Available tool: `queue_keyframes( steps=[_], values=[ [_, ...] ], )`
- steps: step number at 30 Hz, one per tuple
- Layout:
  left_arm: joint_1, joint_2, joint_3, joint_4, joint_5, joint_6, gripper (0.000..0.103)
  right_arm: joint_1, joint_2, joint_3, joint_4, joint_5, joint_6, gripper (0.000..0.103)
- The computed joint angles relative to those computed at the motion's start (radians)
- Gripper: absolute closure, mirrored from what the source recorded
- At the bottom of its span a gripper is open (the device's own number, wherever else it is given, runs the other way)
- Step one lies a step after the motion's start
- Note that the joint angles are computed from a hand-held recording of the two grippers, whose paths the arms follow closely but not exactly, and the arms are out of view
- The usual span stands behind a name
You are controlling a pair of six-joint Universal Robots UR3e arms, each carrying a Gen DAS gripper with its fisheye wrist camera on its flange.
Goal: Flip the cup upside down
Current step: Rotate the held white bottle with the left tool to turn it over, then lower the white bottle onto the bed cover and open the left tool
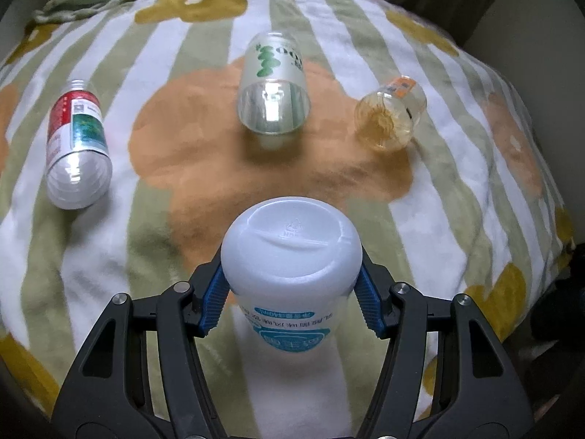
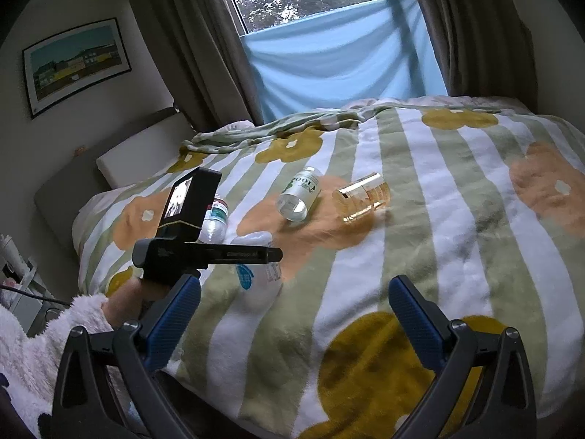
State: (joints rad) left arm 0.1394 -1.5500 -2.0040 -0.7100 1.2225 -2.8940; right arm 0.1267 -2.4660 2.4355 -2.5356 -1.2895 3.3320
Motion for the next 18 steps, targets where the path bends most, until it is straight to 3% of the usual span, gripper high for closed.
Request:
queue_keyframes(
  steps=[5, 9, 17, 18],
  values=[
    [0.005, 0.018, -0.122, 0.220, -0.030, -0.015, 0.045, -0.035, -0.020, 0.010, 0.002, 0.046, -0.001, 0.000],
    [-0.028, 0.003, -0.216, 0.374, 0.014, -0.022, 0.045, -0.014, -0.006, 0.003, -0.004, 0.025, 0.008, 0.000],
    [-0.110, 0.008, -0.095, 0.167, 0.131, 0.038, 0.044, -0.029, -0.033, 0.001, 0.028, 0.033, 0.005, 0.000],
    [-0.118, 0.006, -0.083, 0.153, 0.145, 0.041, 0.040, -0.022, -0.026, 0.000, 0.021, 0.029, 0.008, 0.000]
  ],
)
